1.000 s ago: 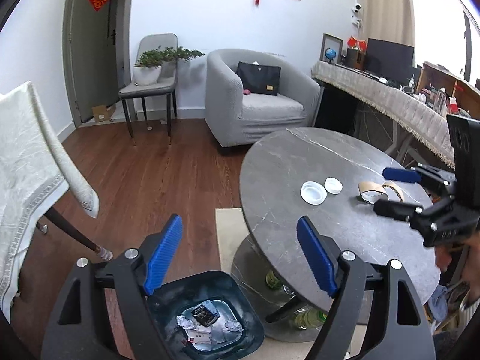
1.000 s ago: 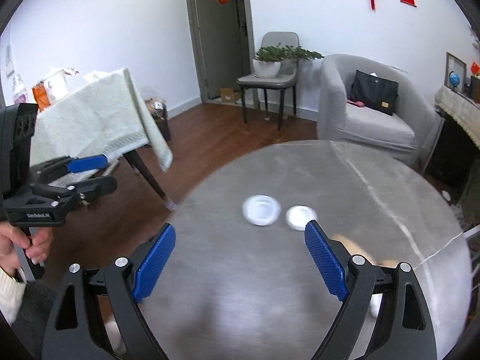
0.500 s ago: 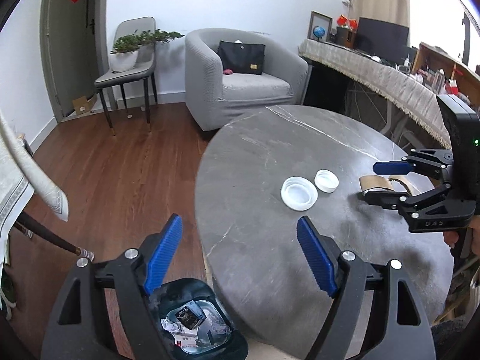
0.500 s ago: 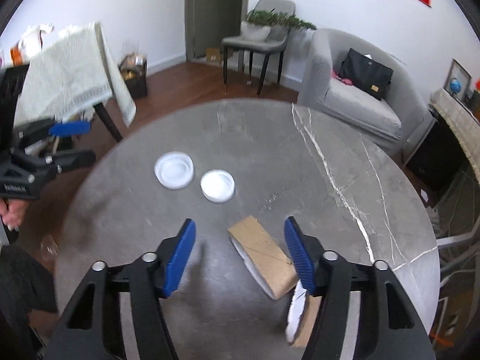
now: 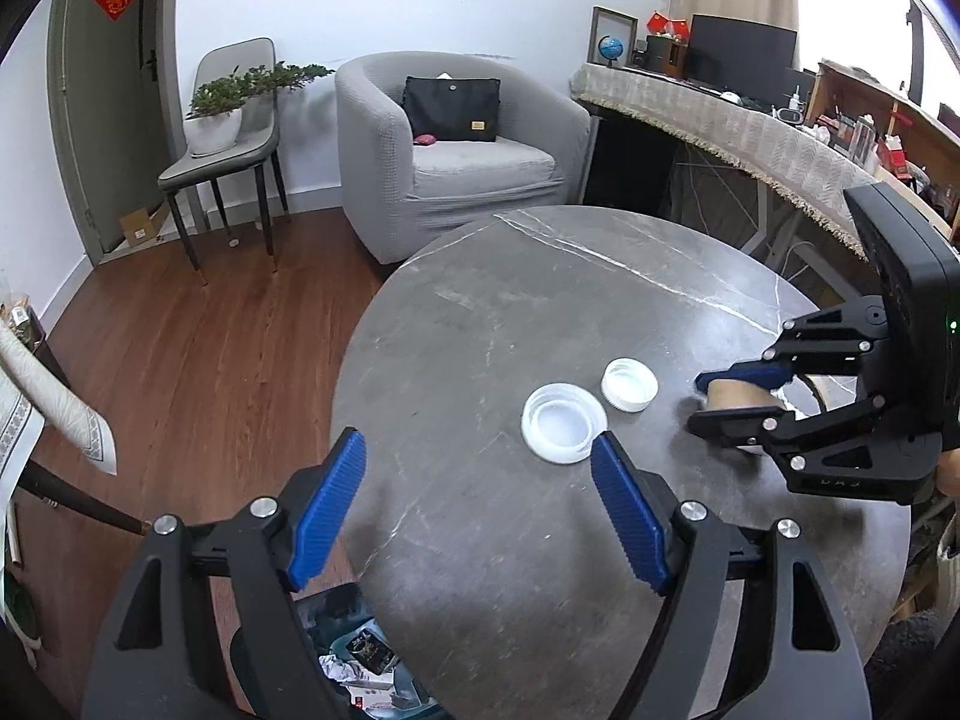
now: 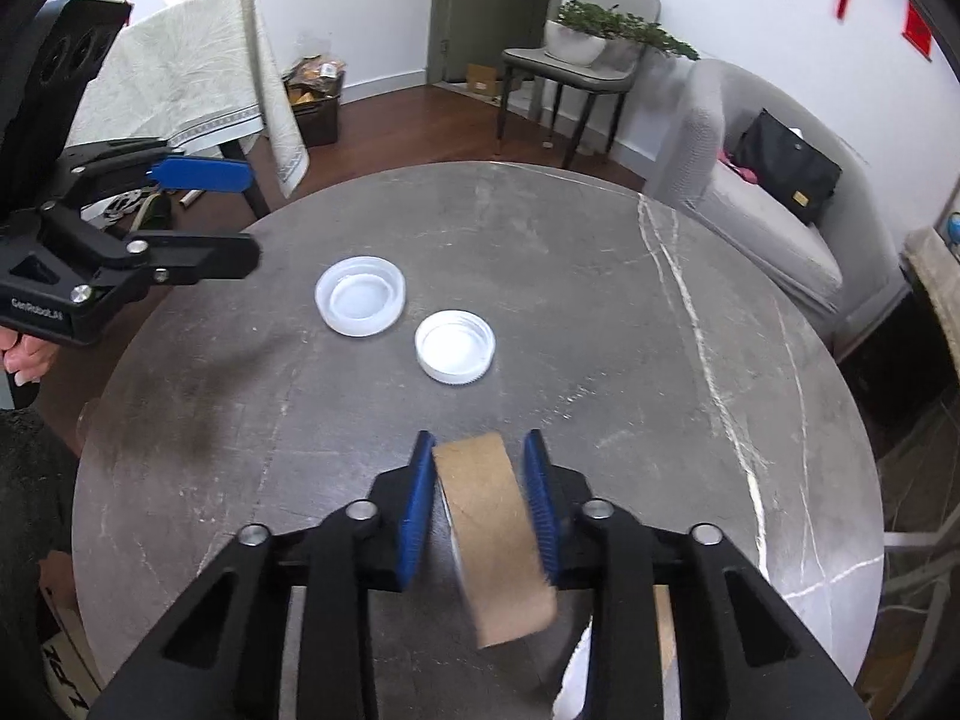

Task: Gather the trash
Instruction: 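Grasp the clear plastic lid with the left gripper while the right grasps the brown tape roll, then carry the lid and tape roll over the green bin and open both grippers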

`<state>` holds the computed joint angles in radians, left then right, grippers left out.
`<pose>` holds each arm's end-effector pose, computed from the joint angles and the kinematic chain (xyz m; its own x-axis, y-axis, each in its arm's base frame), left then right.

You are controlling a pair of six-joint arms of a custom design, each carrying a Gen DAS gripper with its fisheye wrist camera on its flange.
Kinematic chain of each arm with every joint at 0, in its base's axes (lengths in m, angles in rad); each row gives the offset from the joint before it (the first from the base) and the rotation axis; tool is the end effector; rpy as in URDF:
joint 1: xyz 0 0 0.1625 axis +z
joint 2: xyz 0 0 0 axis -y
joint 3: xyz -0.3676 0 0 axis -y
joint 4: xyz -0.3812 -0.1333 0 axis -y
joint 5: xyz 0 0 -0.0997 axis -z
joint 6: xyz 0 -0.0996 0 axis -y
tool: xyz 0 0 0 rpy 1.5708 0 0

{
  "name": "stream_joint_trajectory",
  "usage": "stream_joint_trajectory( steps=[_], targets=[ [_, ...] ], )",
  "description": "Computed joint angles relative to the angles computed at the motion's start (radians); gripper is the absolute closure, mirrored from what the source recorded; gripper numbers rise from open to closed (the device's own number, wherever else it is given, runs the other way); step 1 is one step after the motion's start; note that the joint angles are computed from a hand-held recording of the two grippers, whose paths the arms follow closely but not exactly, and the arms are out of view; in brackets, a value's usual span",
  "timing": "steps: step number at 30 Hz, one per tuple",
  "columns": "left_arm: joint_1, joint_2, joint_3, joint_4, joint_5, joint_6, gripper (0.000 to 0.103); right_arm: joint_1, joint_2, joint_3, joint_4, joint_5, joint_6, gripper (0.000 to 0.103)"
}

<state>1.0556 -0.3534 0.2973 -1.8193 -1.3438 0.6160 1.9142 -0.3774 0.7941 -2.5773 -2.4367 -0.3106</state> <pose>-0.2831 -0.8161 0.2484 -0.4476 0.8235 -0.3485 0.8927 0.4341 -0.1207 0.3265 -0.7425 0.1455 -0.6312 -0.0671 0.7727 -0.4965 0.8003 -0.3361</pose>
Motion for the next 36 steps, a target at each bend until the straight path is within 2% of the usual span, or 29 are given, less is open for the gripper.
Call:
stream_joint_trajectory(
  steps=[5,10,17,19,21,23,27,33,36],
  targets=[
    [-0.007,0.033,-0.04,0.037,0.013,0.018,0.031,-0.009,-0.016,0.012,0.002,0.042,0.027,0.082],
    [-0.02,0.032,-0.017,0.042,0.015,0.037,0.033,-0.018,-0.026,0.018,-0.013,0.048,0.055,0.082],
    [-0.031,0.052,-0.008,0.049,0.044,0.041,0.039,-0.032,-0.083,0.086,-0.126,0.146,0.124,0.082],
    [-0.033,0.062,-0.01,0.05,0.064,0.04,0.045,-0.037,-0.1,0.107,-0.155,0.17,0.144,0.082],
    [-0.037,0.063,0.003,0.026,0.083,0.039,0.046,-0.041,-0.113,0.124,-0.168,0.186,0.155,0.082],
    [-0.039,0.078,-0.021,0.033,0.087,0.035,0.049,-0.042,-0.112,0.121,-0.166,0.187,0.16,0.082],
    [-0.041,0.06,0.019,0.004,0.093,0.039,0.061,-0.043,-0.11,0.119,-0.163,0.193,0.169,0.082],
    [-0.04,0.01,0.094,-0.025,0.082,0.025,0.061,-0.045,-0.124,0.137,-0.185,0.199,0.196,0.082],
    [-0.033,-0.024,0.133,-0.053,0.06,0.0,0.061,-0.035,-0.111,0.122,-0.202,0.17,0.218,0.082]
  ],
)
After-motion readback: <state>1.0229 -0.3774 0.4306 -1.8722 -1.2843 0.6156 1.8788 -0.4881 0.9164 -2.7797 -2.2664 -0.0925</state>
